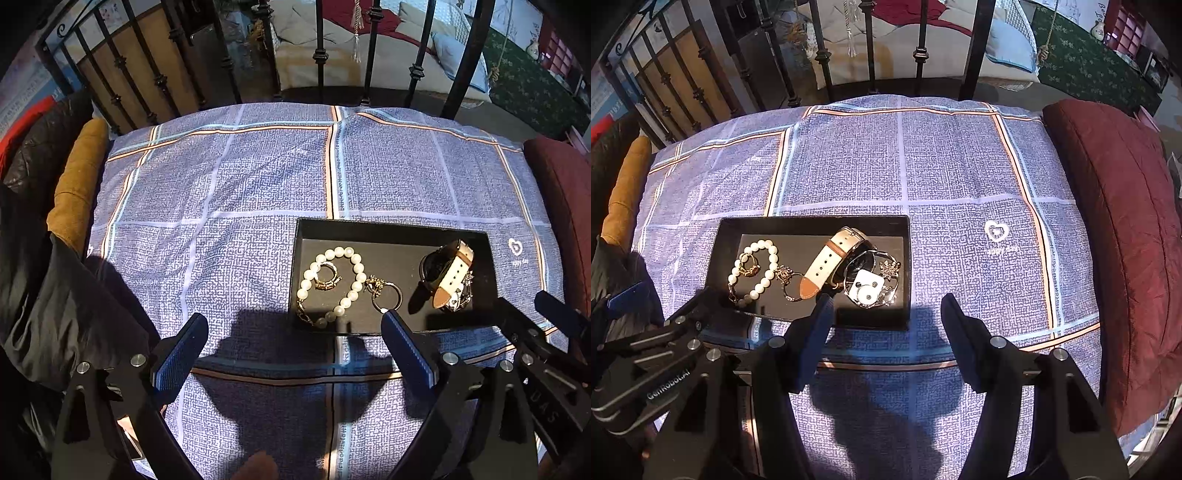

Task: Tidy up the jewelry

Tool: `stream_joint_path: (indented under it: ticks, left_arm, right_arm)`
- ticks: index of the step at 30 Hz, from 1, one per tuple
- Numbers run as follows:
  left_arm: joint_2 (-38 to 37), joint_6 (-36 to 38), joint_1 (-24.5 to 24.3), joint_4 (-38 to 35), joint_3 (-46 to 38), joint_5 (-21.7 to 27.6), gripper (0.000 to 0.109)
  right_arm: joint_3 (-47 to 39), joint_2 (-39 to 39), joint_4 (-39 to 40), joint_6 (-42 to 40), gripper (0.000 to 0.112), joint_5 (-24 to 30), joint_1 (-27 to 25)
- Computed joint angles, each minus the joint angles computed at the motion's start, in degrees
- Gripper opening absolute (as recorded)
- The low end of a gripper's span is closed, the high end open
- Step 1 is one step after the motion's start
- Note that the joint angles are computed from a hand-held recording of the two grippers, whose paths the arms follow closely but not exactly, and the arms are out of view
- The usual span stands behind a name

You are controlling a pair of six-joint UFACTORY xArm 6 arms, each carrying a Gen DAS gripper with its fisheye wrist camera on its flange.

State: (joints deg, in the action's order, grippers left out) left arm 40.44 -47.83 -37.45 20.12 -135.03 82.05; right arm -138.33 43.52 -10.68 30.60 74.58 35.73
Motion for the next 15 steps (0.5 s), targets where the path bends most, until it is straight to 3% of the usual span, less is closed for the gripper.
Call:
stream_joint_path:
  ticks: [8,15]
  left_arm:
    - [2.1,1.2,0.1,-1.1,-4.0,2.6,0.096]
    - [1.8,1.2,0.4,-2.8,-3.2,2.1,0.096]
  right_arm:
    - [-1.3,0.8,0.1,0.1,0.061,0.6,0.1]
    - [-2.5,1.4,0.1,0.3,0.061,1.2,0.0]
